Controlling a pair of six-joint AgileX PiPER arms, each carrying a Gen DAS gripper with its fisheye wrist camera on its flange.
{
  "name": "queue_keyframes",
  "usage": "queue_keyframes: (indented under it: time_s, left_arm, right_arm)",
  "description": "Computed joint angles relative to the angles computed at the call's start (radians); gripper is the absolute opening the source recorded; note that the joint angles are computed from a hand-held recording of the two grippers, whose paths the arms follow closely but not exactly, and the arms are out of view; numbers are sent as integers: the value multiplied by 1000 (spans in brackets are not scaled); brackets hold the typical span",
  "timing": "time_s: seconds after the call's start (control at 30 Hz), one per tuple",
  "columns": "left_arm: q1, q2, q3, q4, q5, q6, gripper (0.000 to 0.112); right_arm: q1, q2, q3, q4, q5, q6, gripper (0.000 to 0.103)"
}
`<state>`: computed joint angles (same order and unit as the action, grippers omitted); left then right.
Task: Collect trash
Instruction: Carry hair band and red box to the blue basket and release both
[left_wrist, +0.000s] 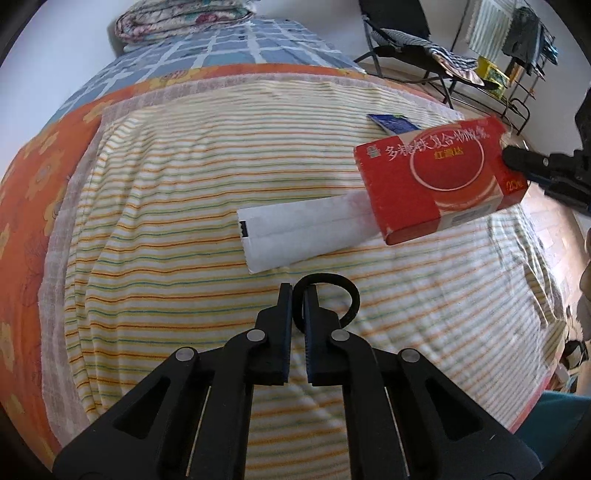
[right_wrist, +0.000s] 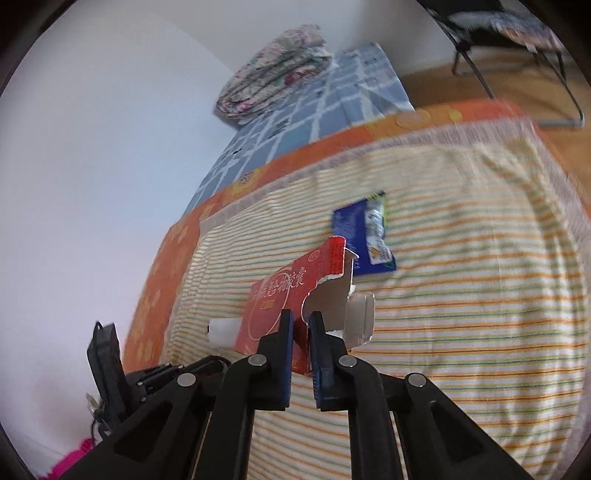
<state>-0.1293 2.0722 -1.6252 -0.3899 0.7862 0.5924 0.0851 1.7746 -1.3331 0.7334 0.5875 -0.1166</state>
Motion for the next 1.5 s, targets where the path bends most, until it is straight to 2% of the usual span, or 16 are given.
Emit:
queue_keyframes:
  time_s: [0.2, 0.33, 0.5, 0.7, 0.9, 1.13, 1.33, 1.5]
  left_arm:
    - [10, -89, 81, -30, -18, 55, 3]
    - [24, -142, 108, -57, -12, 76, 3]
    - [42, -208, 142, -95, 16, 107, 3]
    - [71, -306, 231, -134, 43, 162, 3]
    - [110, -431, 361, -169, 64, 240, 3]
    - [156, -587, 532, -197, 79, 341, 3]
    - [198, -685, 662, -218, 118, 412, 3]
    - [226, -761, 785, -213, 131, 465, 3]
  right_arm:
    - [117, -95, -29, -399, 15, 297, 3]
    - [167, -164, -14, -541, 48, 411, 1]
    - [219, -262, 24, -633, 86, 492, 1]
    - [281, -389, 83, -663, 137, 545, 1]
    - [412, -527, 164, -755, 190, 671, 1]
    - [624, -660, 276, -893, 235, 903, 1]
    - [861, -700, 338, -1019, 260, 1126, 1]
    - [1026, -696, 395, -1076, 241, 1292, 1]
